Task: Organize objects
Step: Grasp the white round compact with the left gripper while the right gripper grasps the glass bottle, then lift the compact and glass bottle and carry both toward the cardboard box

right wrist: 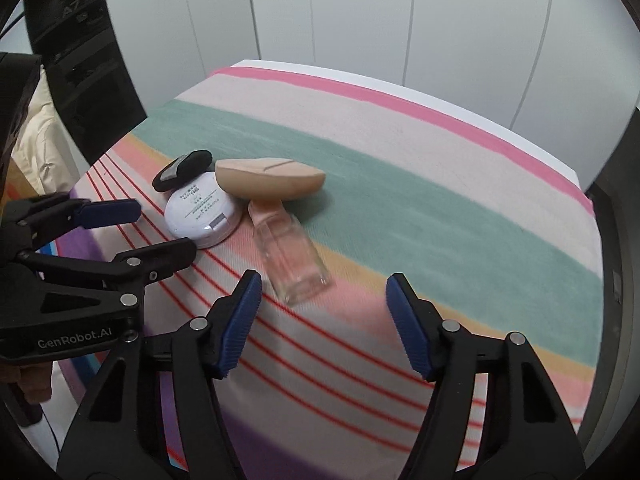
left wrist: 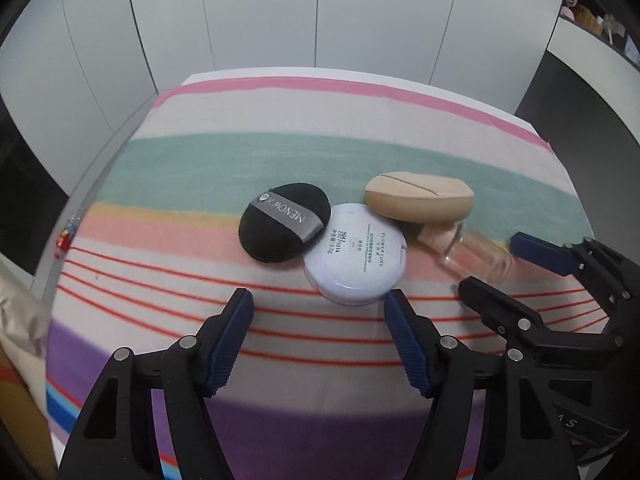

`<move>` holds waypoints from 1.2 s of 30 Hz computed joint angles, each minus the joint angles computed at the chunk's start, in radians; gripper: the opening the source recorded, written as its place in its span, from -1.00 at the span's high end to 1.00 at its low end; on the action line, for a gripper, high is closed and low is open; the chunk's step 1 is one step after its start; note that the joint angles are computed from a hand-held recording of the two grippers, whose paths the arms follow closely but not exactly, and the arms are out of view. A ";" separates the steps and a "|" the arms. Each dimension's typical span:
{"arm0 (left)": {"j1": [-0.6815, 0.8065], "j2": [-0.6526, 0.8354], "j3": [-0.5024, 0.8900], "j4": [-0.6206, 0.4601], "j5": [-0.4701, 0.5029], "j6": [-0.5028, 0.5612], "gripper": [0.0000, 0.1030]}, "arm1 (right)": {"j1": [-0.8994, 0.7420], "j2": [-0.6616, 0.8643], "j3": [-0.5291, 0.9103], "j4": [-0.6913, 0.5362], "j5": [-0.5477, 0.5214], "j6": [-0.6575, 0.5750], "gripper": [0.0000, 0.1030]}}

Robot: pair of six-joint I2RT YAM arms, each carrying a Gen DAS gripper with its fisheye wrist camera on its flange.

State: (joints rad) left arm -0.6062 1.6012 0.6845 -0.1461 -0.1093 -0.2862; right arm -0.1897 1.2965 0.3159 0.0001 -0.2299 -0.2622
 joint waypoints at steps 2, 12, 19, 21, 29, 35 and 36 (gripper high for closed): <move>-0.002 0.013 0.005 0.016 -0.007 0.014 -0.33 | 0.002 0.027 0.007 0.028 -0.013 -0.018 -0.17; -0.036 0.115 0.085 0.064 -0.016 0.040 -0.56 | -0.029 0.018 0.003 0.043 -0.016 -0.043 0.39; -0.082 0.136 0.124 0.046 -0.061 0.002 -0.14 | -0.067 0.004 -0.002 0.031 -0.007 0.003 0.40; -0.086 0.129 0.125 0.026 -0.060 -0.012 -0.14 | -0.072 -0.012 -0.003 0.011 -0.009 0.004 0.40; -0.136 0.017 0.091 -0.091 -0.085 -0.111 -0.14 | -0.094 -0.133 -0.007 -0.139 -0.010 0.031 0.41; -0.208 -0.088 0.096 -0.218 -0.098 -0.171 -0.14 | -0.181 -0.301 -0.012 -0.328 -0.041 -0.001 0.42; -0.226 -0.111 0.099 -0.245 -0.107 -0.182 -0.14 | -0.232 -0.350 -0.003 -0.400 -0.069 -0.032 0.42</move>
State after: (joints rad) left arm -0.8318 1.4899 0.7835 -0.3908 -0.2166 -0.4679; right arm -0.4220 0.9461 0.3130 -0.3996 -0.2986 -0.2945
